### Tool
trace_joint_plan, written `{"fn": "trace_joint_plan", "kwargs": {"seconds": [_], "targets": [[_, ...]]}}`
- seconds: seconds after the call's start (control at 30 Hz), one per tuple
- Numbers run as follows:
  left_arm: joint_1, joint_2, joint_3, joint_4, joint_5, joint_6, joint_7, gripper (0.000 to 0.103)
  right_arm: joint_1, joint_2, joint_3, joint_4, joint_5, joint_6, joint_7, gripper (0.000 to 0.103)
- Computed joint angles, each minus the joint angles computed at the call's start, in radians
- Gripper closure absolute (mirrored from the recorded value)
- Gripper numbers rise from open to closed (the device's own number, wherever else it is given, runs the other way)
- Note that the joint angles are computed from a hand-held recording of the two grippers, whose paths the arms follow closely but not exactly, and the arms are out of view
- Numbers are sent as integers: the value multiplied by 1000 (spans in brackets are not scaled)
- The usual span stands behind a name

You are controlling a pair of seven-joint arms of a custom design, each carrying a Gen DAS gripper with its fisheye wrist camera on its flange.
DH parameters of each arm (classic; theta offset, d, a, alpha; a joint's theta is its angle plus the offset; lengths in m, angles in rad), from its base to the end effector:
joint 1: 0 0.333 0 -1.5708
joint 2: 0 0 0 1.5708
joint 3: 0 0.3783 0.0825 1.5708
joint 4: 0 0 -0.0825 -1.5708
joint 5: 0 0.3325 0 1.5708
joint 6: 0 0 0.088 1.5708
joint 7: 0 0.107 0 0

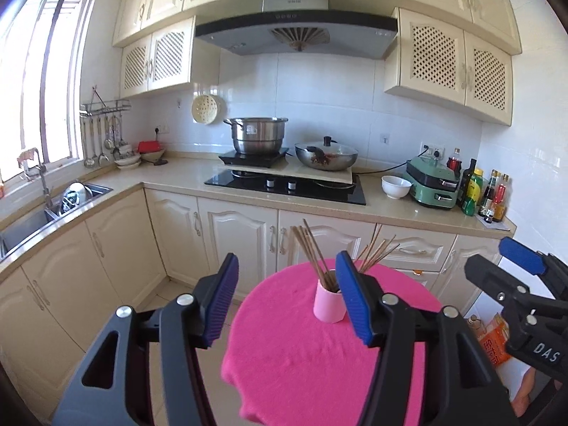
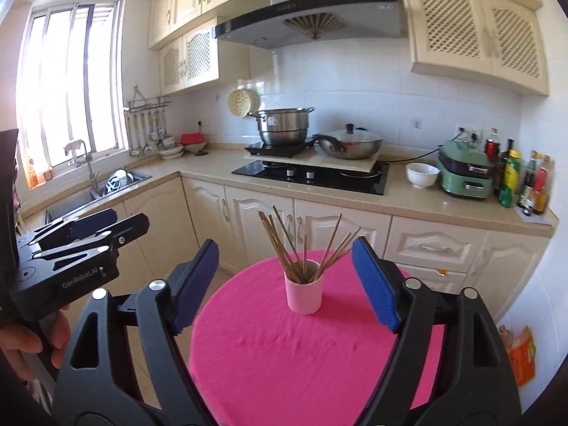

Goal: Organize utensils

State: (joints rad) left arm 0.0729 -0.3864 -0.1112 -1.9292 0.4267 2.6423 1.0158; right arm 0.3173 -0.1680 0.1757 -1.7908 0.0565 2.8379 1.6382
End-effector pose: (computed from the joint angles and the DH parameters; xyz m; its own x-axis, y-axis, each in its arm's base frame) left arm 0.3992 -0.0437 0.8320 0.2211 -0.9746 0.0354 -0.3874 -0.1212 -0.9139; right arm 0.4238 0.2395 0.8287 0.4455 -0.8907 -0.0902 -0.3525 -0.0819 -0.9322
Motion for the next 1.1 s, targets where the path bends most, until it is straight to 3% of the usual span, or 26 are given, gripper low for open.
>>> {"fn": "trace_joint_plan", "kwargs": {"seconds": [0.13, 0.27, 0.47, 0.73, 1.1], "targets": [[-25, -103, 23, -4, -33, -80, 59, 43, -56, -99, 75, -28, -97, -50, 162, 19], [-53, -169, 44, 15, -75, -134, 118, 43, -79, -148, 115, 3, -147, -122, 215, 16], [-59, -222, 28, 85, -101, -232, 148, 35, -75, -192, 129, 68, -162, -210, 202, 14], [-44, -234, -18, 167, -76, -307, 139, 33, -59, -216, 125, 99, -129, -220, 142, 13], [-31, -229, -51, 219, -20, -325, 127, 32, -67, -231, 126, 113, -87, -224, 96, 12]]}}
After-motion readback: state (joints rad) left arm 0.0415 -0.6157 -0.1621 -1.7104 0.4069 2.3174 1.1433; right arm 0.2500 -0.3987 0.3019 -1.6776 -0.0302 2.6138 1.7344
